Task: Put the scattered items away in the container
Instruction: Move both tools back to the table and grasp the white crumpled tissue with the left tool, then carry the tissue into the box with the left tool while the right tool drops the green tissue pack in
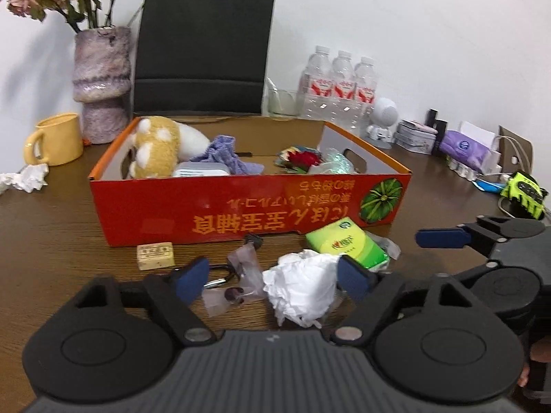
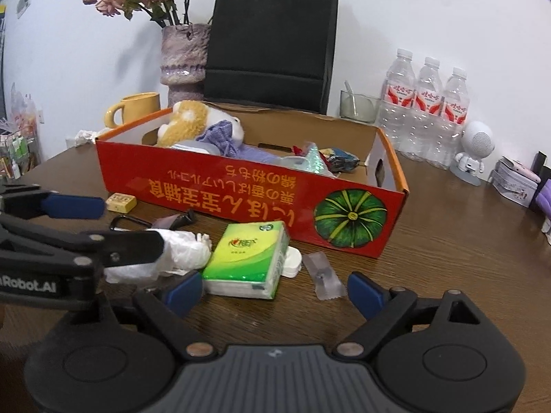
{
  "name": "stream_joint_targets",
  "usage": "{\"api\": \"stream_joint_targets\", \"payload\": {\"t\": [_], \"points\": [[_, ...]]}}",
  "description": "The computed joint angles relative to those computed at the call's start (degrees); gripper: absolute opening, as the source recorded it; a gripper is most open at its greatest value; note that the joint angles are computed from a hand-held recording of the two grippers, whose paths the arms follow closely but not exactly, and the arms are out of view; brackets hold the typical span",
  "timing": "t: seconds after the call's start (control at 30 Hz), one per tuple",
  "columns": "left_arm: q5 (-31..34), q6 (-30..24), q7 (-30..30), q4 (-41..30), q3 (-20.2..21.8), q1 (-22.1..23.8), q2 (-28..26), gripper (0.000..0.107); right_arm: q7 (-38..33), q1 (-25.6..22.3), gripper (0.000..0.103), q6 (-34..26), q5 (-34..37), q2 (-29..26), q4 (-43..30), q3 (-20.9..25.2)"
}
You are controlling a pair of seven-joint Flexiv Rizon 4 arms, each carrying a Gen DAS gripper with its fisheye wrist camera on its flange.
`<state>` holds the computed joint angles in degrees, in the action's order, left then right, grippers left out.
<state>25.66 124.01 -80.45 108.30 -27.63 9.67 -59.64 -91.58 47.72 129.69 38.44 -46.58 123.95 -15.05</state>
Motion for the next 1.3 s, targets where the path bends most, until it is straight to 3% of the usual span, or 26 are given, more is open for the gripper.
{"api": "stream_joint_targets", "payload": {"t": [0.13, 0.23, 0.27, 0.3, 0.37, 0.4, 0.57, 0.9, 1.0, 1.1, 1.3], "points": [[1.5, -3.5, 0.1, -0.4, -3.4, 2.7, -1.2, 0.068, -0.7, 0.3, 0.085, 0.4, 0.2, -1.3, -1.6, -0.5], [1.8, -7.2, 1.6, -0.4, -6.9, 5.2, -2.4, 0.056, -1.0, 0.2, 0.081, -1.8, -0.4, -1.5, -2.5, -0.8], [1.6, -8.0, 2.4, -0.3, -7.7, 5.7, -2.8, 0.046, -0.8, 0.1, 0.075, -2.4, -0.9, -1.5, -2.6, -0.8], [1.6, -9.1, 3.4, -0.2, -8.9, 6.6, -3.3, 0.032, -0.7, 0.2, 0.064, -2.7, -1.5, -1.5, -2.5, -0.8], [1.6, -9.5, 5.2, 0.2, -10.8, 8.0, -4.4, 0.024, -0.5, -0.3, 0.045, -1.2, -2.7, -1.4, -1.8, 0.0], [1.3, -8.2, 5.9, 0.6, -10.8, 8.0, -4.5, 0.023, -0.5, 0.4, 0.044, -1.0, -2.1, -1.4, -1.6, -0.4], [1.2, -5.2, 7.1, 1.6, -11.7, 8.8, -5.4, 0.021, -0.2, -1.1, 0.044, 3.4, -1.5, -1.2, -1.0, 1.8], [2.9, -3.8, 7.1, 2.3, -12.8, 10.2, -5.7, 0.021, -0.4, -4.9, 0.044, 5.0, -1.8, 0.5, -0.4, 5.7], [3.6, 0.2, 5.7, 3.1, -11.9, 9.8, -4.4, 0.021, 0.7, -6.7, 0.044, 7.4, -2.6, 2.1, 0.9, 7.8], [5.9, 0.0, 3.1, 2.3, -13.3, 10.8, -3.3, 0.021, 1.1, -8.6, 0.044, 11.4, -3.7, 4.1, 1.6, 9.5], [2.3, -2.6, 1.0, -6.3, -12.3, 5.7, -0.9, 0.021, -1.0, -11.1, 0.044, 6.2, -3.1, 6.1, -5.2, 7.2]]}}
